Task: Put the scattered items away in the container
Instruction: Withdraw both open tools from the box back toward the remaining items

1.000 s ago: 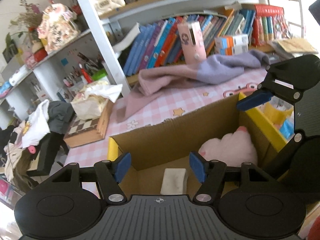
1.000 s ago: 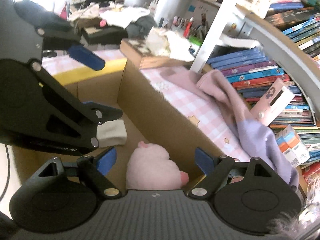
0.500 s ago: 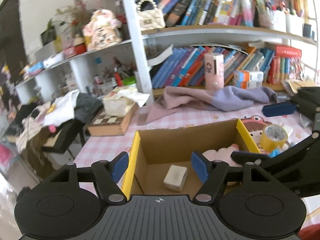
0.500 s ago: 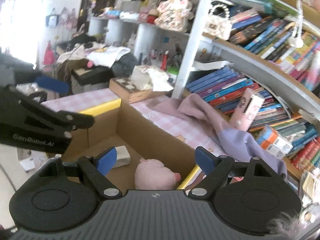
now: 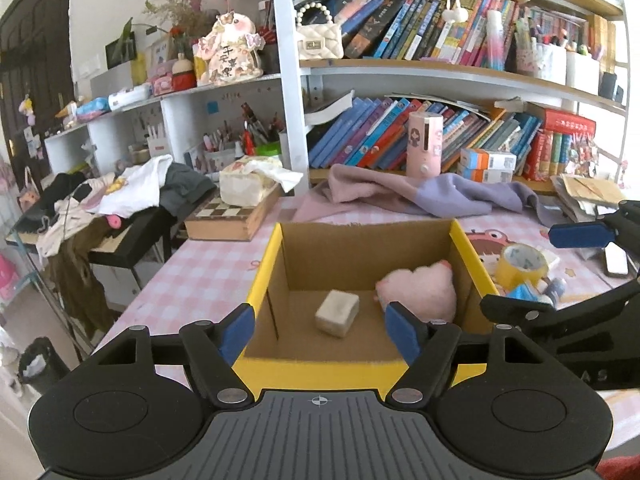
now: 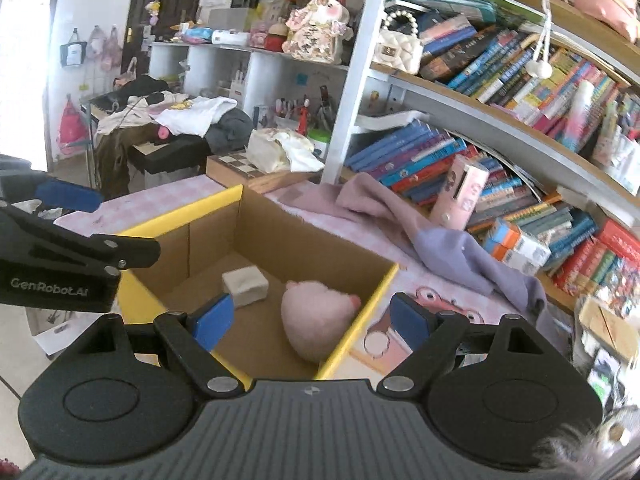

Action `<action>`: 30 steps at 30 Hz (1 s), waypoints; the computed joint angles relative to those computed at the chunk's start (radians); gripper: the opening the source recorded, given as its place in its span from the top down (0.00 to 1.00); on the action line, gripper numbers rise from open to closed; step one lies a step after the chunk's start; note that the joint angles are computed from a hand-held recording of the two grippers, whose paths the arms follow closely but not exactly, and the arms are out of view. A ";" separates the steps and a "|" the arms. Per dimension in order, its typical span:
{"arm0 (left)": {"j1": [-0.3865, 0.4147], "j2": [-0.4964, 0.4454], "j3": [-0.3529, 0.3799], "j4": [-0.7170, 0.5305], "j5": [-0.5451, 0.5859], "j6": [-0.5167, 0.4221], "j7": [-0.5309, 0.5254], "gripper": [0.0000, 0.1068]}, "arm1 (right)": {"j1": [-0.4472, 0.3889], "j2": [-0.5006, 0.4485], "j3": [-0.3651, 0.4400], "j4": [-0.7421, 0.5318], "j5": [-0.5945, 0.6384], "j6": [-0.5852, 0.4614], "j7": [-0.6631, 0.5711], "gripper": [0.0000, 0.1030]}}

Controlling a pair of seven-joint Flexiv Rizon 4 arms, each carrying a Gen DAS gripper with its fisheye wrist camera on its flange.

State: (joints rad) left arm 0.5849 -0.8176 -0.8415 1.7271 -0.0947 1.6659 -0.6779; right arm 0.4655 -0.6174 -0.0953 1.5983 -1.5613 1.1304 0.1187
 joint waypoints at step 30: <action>0.316 0.063 -0.200 0.331 0.121 -0.046 -0.002 0.23 | 0.119 0.178 0.152 0.312 0.257 -0.300 0.191 0.17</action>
